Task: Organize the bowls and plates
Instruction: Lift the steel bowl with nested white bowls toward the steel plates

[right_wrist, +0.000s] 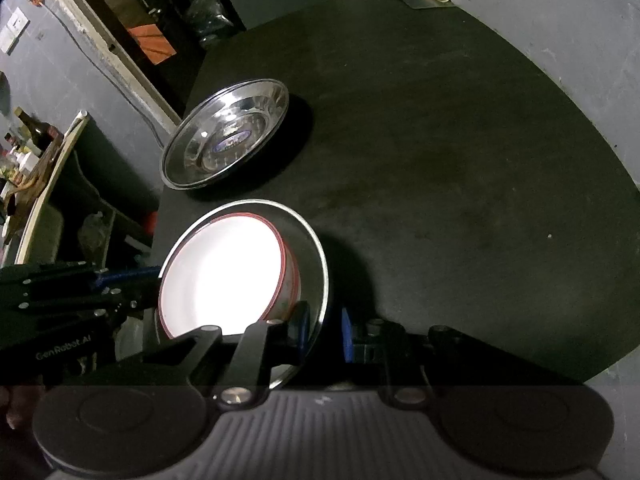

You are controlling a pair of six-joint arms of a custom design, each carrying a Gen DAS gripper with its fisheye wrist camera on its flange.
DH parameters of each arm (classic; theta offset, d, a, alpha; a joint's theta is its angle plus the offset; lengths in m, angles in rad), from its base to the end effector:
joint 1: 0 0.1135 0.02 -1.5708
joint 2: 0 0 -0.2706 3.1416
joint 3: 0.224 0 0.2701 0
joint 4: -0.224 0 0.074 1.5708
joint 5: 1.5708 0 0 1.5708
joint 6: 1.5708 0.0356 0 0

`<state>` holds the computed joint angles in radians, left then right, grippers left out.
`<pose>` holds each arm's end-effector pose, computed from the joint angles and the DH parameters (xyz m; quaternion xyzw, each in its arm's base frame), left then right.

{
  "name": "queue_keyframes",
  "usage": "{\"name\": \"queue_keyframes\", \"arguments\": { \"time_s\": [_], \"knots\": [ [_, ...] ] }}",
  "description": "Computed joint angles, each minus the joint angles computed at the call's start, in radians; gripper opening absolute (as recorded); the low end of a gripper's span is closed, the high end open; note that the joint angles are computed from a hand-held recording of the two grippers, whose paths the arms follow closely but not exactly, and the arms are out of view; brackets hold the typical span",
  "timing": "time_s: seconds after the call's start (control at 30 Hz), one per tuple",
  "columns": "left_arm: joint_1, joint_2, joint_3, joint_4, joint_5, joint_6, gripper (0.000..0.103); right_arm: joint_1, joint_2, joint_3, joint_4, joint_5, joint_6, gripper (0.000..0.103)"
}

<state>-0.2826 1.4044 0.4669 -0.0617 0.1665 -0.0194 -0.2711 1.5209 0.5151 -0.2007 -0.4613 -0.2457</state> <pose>0.2273 -0.0722 0.1118 0.1487 0.9448 -0.1211 0.2657 0.2315 -0.0479 0.0945 -0.0292 0.9579 0.1723 0.2279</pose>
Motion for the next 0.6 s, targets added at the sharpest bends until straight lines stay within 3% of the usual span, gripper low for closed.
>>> {"name": "queue_keyframes", "arguments": {
  "time_s": [0.6],
  "knots": [
    [0.025,0.006,-0.013,0.023,0.038,0.007,0.015,0.0,-0.002,-0.006,0.006,-0.001,0.017,0.019]
  ]
}}
